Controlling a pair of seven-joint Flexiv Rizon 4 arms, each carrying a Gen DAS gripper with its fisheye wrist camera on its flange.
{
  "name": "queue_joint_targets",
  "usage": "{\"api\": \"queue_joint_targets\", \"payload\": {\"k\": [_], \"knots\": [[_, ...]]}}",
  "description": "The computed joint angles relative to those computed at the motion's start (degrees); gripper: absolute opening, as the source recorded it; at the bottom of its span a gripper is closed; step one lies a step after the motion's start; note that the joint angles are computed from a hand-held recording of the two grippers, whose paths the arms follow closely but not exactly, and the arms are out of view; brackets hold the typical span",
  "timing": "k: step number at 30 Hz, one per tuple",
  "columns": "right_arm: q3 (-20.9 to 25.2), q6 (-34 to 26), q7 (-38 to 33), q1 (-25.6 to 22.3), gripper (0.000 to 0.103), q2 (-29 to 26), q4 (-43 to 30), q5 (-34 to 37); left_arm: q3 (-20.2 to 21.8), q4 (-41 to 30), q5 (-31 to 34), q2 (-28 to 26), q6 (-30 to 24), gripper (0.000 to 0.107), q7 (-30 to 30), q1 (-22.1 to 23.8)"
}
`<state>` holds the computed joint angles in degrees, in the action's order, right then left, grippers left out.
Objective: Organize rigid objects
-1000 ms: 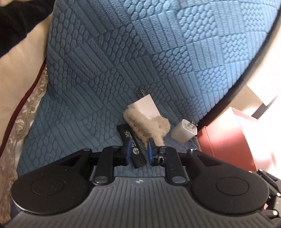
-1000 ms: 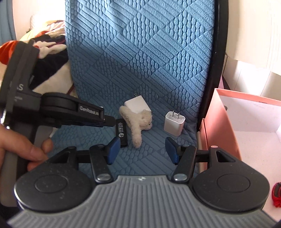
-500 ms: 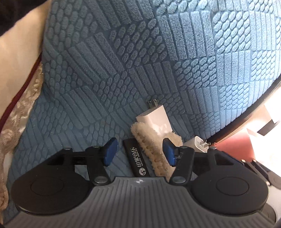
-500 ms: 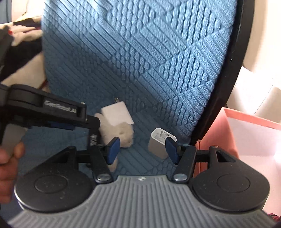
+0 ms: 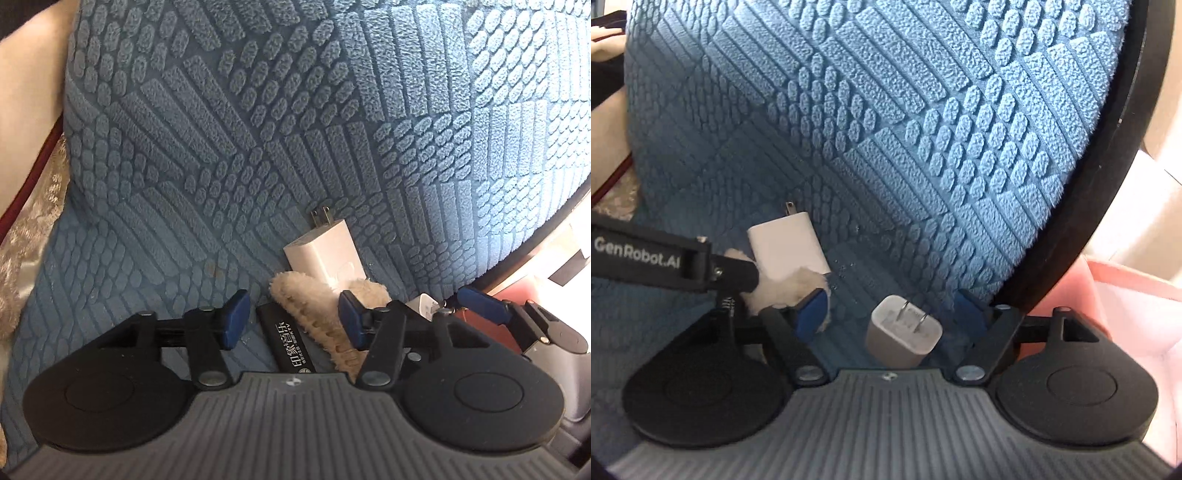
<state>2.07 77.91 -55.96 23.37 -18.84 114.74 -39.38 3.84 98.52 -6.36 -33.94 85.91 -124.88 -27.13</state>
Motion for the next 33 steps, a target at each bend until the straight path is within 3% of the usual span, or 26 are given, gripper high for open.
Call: {"api": "queue_joint_targets", "payload": {"k": [3, 6, 9, 13, 19, 21, 25, 30, 33], "knots": [[1.7, 0.5, -2.3, -1.6, 0.084, -0.7, -0.6, 3.1, -3.4, 0.5, -1.2, -0.7, 2.5, 0.045, 1.6, 2.6], [8.3, -1.7, -11.4, -6.0, 0.084, -2.1, -3.4, 13.7, -3.5, 0.1, -1.9, -1.4, 3.2, 0.036, 2.5, 2.5], [8.7, -2.6, -14.2, -5.9, 0.085, -2.3, -4.4, 18.2, -5.6, -0.5, -3.2, -2.2, 4.1, 0.023, 4.3, 3.8], [12.2, -6.2, -19.9, -7.8, 0.085, -3.3, -7.4, 26.3, -6.3, 0.3, -4.3, -1.6, 4.4, 0.017, 5.8, 4.1], [11.6, -9.7, -23.3, -7.2, 0.083, -3.6, -10.3, 31.5, -11.9, 3.6, -7.3, -0.4, 7.1, 0.008, 8.1, 8.6], [11.2, -11.1, -23.3, -6.9, 0.075, -4.0, -11.6, 32.7, -14.1, 4.8, -8.3, 0.1, 8.0, 0.006, 8.7, 10.2], [10.8, -12.9, -24.1, -6.7, 0.047, -3.5, -12.9, 34.0, -15.9, 6.0, -9.5, 0.6, 8.9, 0.005, 9.7, 11.7], [11.2, -14.7, -25.6, -7.1, 0.037, -2.7, -14.1, 36.3, -15.8, 6.4, -10.7, 0.9, 8.6, 0.005, 9.8, 11.6], [10.9, -14.5, -26.1, -6.6, 0.037, -1.1, -12.5, 36.1, -17.7, 6.6, -11.4, 0.6, 8.4, 0.005, 10.1, 12.9]]}}
